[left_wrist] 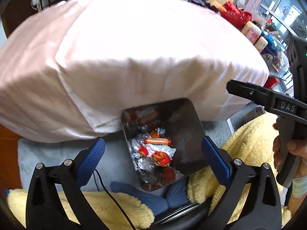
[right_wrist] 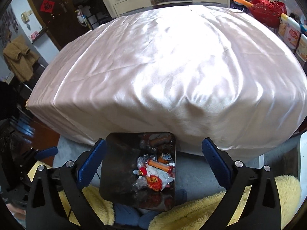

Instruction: Collect trash

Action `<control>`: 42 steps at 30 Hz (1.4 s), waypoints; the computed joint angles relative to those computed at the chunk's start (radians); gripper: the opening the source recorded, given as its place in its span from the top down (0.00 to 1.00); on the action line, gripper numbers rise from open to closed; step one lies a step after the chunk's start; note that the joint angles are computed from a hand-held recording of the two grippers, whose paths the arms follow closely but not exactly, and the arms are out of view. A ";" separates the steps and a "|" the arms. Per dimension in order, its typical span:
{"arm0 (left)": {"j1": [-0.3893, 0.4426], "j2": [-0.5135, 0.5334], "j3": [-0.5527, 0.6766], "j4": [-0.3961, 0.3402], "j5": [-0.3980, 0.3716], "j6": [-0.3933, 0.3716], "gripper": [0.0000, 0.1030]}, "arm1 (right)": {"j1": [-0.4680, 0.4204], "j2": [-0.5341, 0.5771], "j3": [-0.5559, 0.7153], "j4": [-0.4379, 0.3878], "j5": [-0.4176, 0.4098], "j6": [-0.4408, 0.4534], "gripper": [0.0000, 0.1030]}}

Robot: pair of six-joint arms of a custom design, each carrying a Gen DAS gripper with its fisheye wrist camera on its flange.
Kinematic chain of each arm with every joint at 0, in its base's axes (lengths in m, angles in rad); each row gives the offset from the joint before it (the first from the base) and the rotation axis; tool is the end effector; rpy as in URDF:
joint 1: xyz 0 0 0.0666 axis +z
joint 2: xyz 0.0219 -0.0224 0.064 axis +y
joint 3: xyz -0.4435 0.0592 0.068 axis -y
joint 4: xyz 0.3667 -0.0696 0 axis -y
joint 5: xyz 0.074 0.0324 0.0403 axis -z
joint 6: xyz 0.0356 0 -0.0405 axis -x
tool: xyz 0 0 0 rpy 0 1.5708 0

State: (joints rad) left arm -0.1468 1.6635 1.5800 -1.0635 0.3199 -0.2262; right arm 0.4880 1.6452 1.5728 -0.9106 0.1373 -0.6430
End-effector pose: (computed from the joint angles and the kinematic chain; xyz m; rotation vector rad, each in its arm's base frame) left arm 0.5327 -0.0905 0.4370 0.5880 2.6147 -0.4089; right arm 0.4872 0.2527 0.4503 0.2514 2.5495 0.2667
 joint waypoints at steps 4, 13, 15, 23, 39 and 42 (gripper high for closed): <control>0.016 -0.047 0.026 0.024 -0.013 0.012 0.08 | 0.006 -0.031 0.020 -0.017 0.025 0.031 0.03; 0.038 -0.153 0.097 0.128 0.000 0.063 0.08 | 0.062 -0.146 0.053 0.053 0.267 0.102 0.03; 0.041 -0.169 0.120 0.156 -0.011 0.080 0.08 | 0.073 -0.169 0.063 0.084 0.309 0.118 0.03; 0.035 -0.221 0.140 0.268 -0.096 0.111 0.08 | 0.150 -0.198 0.130 0.112 0.607 0.231 0.03; 0.030 -0.262 0.084 0.331 -0.122 0.132 0.08 | 0.189 -0.206 0.135 0.096 0.744 0.190 0.03; 0.032 -0.264 0.081 0.333 -0.116 0.136 0.08 | 0.192 -0.206 0.134 0.100 0.747 0.196 0.03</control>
